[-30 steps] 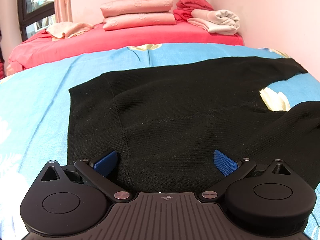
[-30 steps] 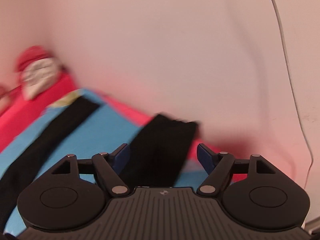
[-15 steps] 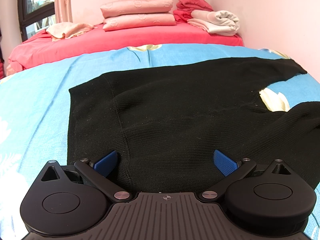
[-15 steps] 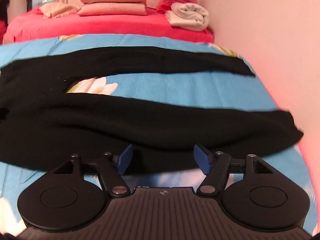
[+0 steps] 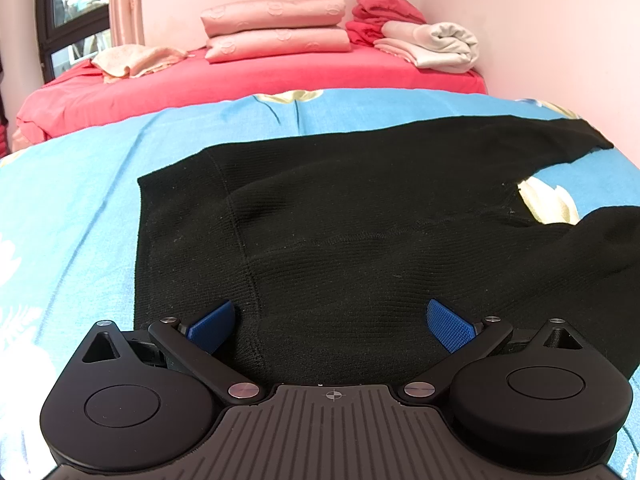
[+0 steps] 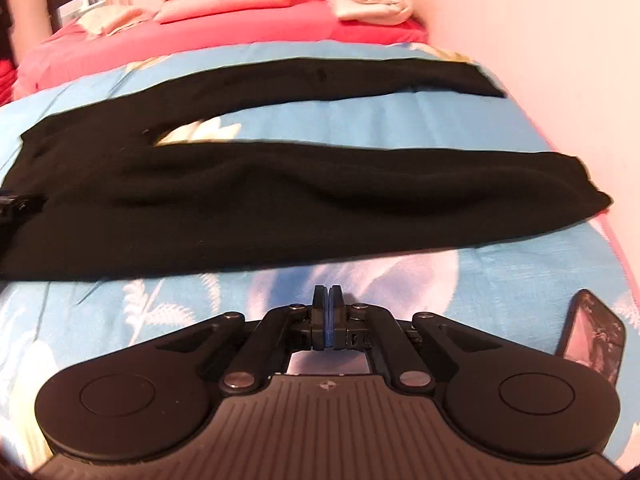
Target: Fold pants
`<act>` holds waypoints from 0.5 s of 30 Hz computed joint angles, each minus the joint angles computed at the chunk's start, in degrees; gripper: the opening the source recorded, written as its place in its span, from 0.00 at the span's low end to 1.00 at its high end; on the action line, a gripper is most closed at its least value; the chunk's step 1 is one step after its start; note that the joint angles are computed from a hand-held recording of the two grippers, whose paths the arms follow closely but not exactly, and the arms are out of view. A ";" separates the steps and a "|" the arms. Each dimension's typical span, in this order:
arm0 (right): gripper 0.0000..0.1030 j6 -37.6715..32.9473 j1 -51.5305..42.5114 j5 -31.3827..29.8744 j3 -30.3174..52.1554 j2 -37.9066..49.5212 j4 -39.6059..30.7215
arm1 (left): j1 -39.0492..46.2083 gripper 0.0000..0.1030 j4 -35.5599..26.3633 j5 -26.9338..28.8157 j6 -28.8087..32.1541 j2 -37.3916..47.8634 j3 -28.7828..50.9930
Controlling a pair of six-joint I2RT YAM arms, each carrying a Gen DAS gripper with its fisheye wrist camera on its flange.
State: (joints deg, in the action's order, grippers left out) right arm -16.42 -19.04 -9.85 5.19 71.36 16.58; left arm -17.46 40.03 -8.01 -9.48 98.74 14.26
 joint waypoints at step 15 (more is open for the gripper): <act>0.41 5.47 0.21 6.73 7.53 28.19 28.14 | 0.01 1.00 0.21 -0.01 0.02 0.10 -0.09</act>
State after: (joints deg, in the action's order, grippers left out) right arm -10.95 -18.83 -3.12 12.71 99.55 44.72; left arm -17.45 40.24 -8.02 -9.46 98.84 14.17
